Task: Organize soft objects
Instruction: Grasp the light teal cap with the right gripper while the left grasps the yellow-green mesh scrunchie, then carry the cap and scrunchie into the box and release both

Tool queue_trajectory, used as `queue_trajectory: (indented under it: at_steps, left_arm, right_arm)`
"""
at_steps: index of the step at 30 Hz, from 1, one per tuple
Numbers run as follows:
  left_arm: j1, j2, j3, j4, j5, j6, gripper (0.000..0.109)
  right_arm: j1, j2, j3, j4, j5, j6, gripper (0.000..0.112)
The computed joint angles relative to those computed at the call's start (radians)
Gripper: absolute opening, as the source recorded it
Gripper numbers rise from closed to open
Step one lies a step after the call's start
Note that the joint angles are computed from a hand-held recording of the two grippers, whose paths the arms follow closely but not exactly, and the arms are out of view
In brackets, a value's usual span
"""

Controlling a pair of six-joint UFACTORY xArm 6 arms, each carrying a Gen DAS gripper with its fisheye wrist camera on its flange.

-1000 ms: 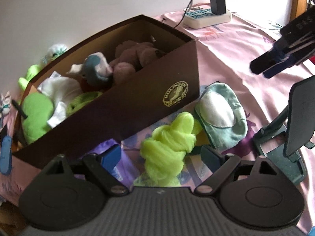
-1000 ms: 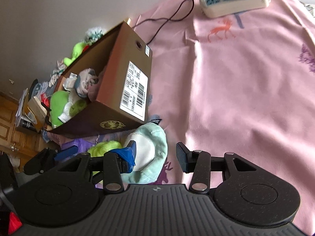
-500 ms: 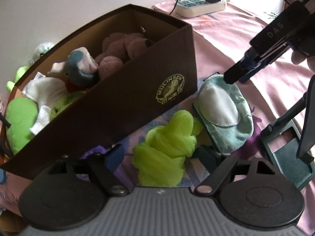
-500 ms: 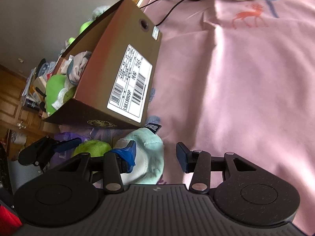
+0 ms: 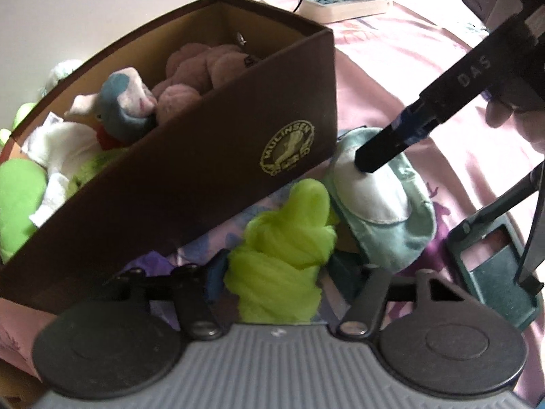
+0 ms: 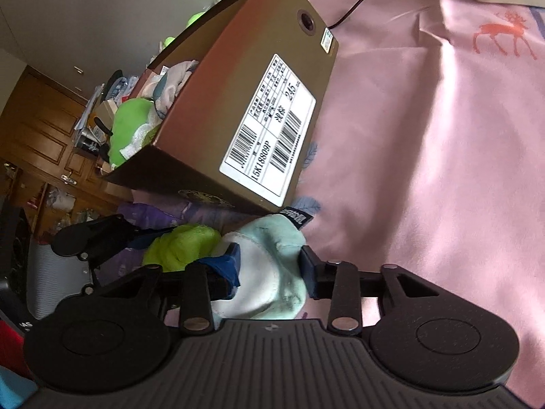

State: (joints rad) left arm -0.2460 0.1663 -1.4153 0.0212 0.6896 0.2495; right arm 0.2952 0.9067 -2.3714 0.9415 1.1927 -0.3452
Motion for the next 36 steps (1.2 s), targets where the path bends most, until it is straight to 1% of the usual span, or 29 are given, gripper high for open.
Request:
queue_trajectory:
  at_steps: [1, 4, 14, 19, 23, 26, 31, 36]
  left_arm:
    - [-0.001, -0.002, 0.004, 0.001, -0.003, -0.004, 0.061]
    - [-0.004, -0.009, 0.013, 0.013, -0.011, -0.026, 0.057]
    - [-0.009, -0.078, 0.077, -0.014, -0.062, -0.036, 0.056]
    - [-0.005, -0.128, 0.113, -0.082, -0.088, -0.001, 0.056]
    - [-0.004, -0.152, 0.123, -0.123, -0.113, 0.027, 0.056]
    - [0.007, -0.173, 0.126, -0.178, -0.126, 0.064, 0.056]
    - [0.035, -0.193, 0.103, -0.283, -0.139, 0.13, 0.056]
    - [0.076, -0.18, 0.049, -0.366, -0.16, 0.159, 0.056]
  right_arm:
    - [0.004, -0.024, 0.037, -0.007, -0.022, -0.012, 0.009]
    - [0.01, -0.098, 0.148, -0.009, -0.087, -0.056, 0.0]
    - [0.018, -0.282, 0.412, 0.0, -0.286, -0.069, 0.0]
    - [0.022, -0.393, 0.562, 0.1, -0.422, -0.102, 0.0]
    - [0.038, -0.468, 0.64, 0.159, -0.523, -0.133, 0.0]
    - [0.052, -0.5, 0.658, 0.188, -0.575, -0.145, 0.0]
    - [0.067, -0.532, 0.642, 0.273, -0.616, -0.205, 0.0]
    - [0.09, -0.482, 0.509, 0.322, -0.615, -0.227, 0.0]
